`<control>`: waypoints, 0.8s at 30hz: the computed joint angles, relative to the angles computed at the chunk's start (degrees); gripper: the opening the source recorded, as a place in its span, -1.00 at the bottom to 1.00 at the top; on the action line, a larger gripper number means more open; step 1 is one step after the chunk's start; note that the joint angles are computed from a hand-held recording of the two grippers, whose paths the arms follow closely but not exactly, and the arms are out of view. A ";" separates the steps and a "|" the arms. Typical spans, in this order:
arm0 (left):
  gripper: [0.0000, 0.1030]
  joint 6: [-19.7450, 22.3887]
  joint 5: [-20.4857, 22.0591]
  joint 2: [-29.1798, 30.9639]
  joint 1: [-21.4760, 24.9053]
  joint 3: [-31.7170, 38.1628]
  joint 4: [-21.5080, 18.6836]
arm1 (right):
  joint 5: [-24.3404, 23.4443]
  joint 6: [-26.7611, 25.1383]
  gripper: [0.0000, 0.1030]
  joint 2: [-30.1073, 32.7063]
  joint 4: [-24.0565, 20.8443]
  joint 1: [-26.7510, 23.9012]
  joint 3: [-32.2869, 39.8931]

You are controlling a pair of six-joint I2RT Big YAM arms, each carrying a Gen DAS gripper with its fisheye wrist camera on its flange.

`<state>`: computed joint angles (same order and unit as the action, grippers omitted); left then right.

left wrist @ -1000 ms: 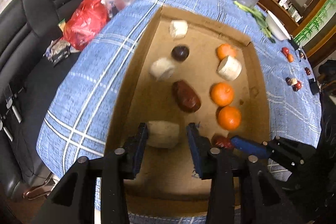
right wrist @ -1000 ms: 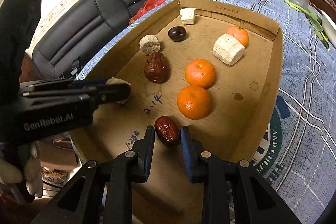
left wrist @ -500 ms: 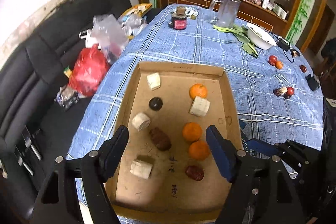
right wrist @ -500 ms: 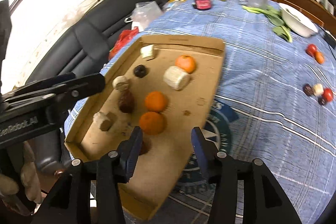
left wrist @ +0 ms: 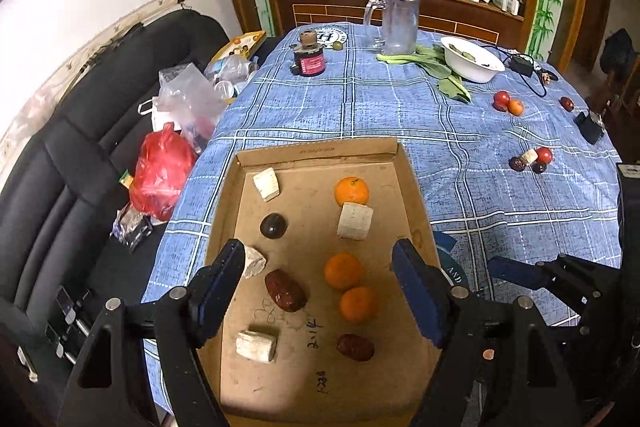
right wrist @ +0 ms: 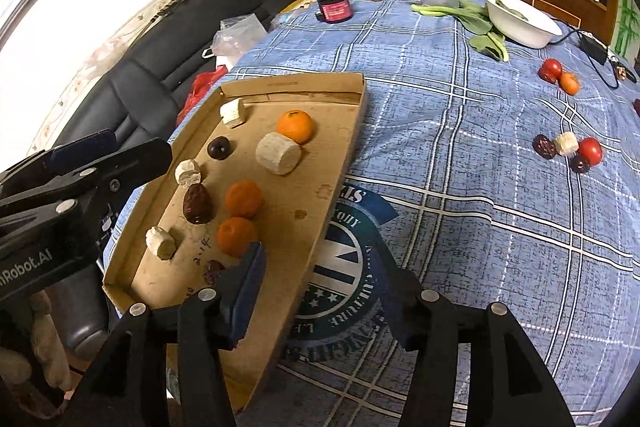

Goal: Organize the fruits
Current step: 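Move both open tools back toward the remaining fruits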

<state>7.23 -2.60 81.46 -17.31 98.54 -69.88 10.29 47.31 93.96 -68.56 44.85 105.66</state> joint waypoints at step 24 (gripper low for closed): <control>0.46 3.47 6.56 4.74 -1.37 0.03 -3.17 | 5.34 13.31 0.18 -6.02 -3.55 -0.69 -9.30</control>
<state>10.70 3.96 86.20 -18.68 98.57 -73.04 15.62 60.62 87.93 -72.11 44.16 96.36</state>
